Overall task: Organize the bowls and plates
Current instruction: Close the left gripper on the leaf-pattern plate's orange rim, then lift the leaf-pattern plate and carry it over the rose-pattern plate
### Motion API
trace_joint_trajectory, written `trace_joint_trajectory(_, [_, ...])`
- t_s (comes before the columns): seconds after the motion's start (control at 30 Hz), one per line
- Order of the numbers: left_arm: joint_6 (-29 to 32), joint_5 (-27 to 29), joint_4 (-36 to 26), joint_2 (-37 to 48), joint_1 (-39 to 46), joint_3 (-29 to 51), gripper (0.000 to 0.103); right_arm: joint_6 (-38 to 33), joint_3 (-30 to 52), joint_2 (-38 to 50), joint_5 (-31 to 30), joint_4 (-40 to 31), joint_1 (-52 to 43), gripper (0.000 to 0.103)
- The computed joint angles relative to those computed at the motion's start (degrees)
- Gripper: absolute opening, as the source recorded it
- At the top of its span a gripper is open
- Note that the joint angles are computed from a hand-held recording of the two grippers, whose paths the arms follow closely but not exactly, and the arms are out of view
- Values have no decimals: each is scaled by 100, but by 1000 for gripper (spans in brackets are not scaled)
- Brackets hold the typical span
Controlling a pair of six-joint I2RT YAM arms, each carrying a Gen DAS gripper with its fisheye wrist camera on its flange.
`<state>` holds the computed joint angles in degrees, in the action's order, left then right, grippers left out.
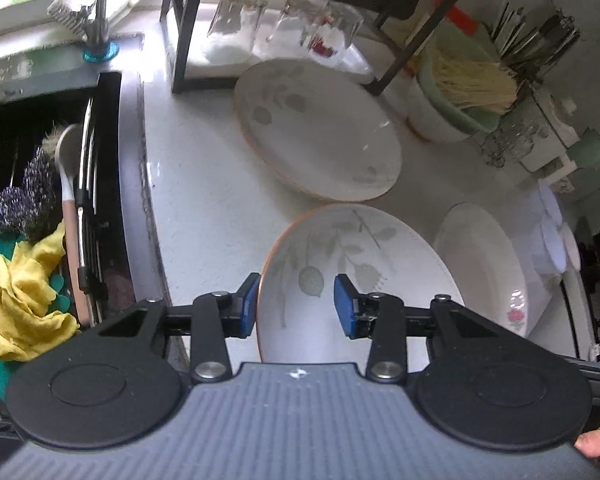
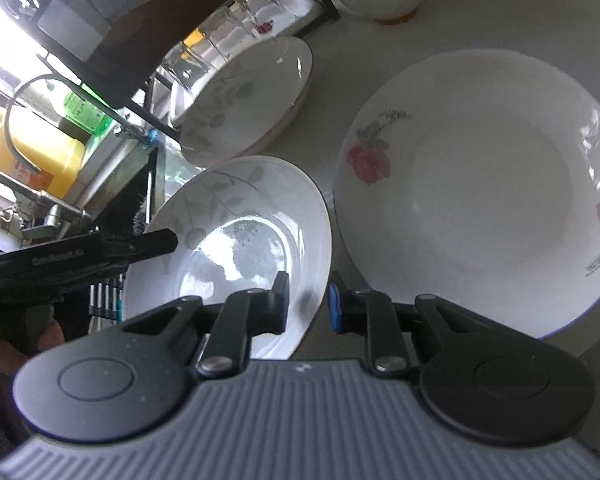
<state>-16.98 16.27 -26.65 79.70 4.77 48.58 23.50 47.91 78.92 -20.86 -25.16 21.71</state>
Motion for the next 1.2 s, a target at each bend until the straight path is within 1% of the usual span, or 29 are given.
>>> trace_joint_trajectory(0.13, [-194,68,-427,-79,-91,438,44,-114,262,-167,-208,-356,-234,23])
trace_joint_trajectory(0.23, [-411,-20,-641,-76,-349,797,44,-177,456,-277,-429,-576,-548,23])
trace_joint_trajectory(0.33, [-583,-217,-766,57,-718,1122,44,-347,584,-398,-634,-718,-917,23])
trace_joint_trajectory(0.47, [-955,-522,-676,324,-1257,1348,44,-635,667,-360,-1066,-1002,-1572,23])
trace_joint_trajectory(0.57, [-1249,-669,-629,688,-1595,1570,44,-985,858,-91,-1236,-1242,-1989,23])
trace_joint_trajectory(0.63, [-1372,-848,-665,1008,-1828,1801,44,-1366,1150,183,-1241,-1486,-2184,23])
trace_joint_trajectory(0.7, [-1586,-972,-626,1322,-2022,2003,44,-1847,1443,462,-1208,-1689,-2375,23])
trace_joint_trajectory(0.73, [-1715,-1029,-660,1506,-2117,2146,44,-1975,1521,549,-1175,-1746,-2434,23])
trace_joint_trajectory(0.8, [-1903,-1220,-793,1824,-2310,2417,44,-2265,1666,786,-1178,-1833,-2596,23])
trace_joint_trajectory(0.87, [-2097,-1273,-997,2137,-2431,2700,44,-2512,1707,955,-1192,-1833,-2713,23])
trace_joint_trajectory(1.03, [-2307,-1500,-1479,2682,-2658,3279,44,-2994,1872,1474,-1437,-1873,-3066,23])
trace_joint_trajectory(1.2, [-2379,-1864,-2127,3214,-2875,3986,44,-3089,1872,1645,-1445,-1759,-3088,23])
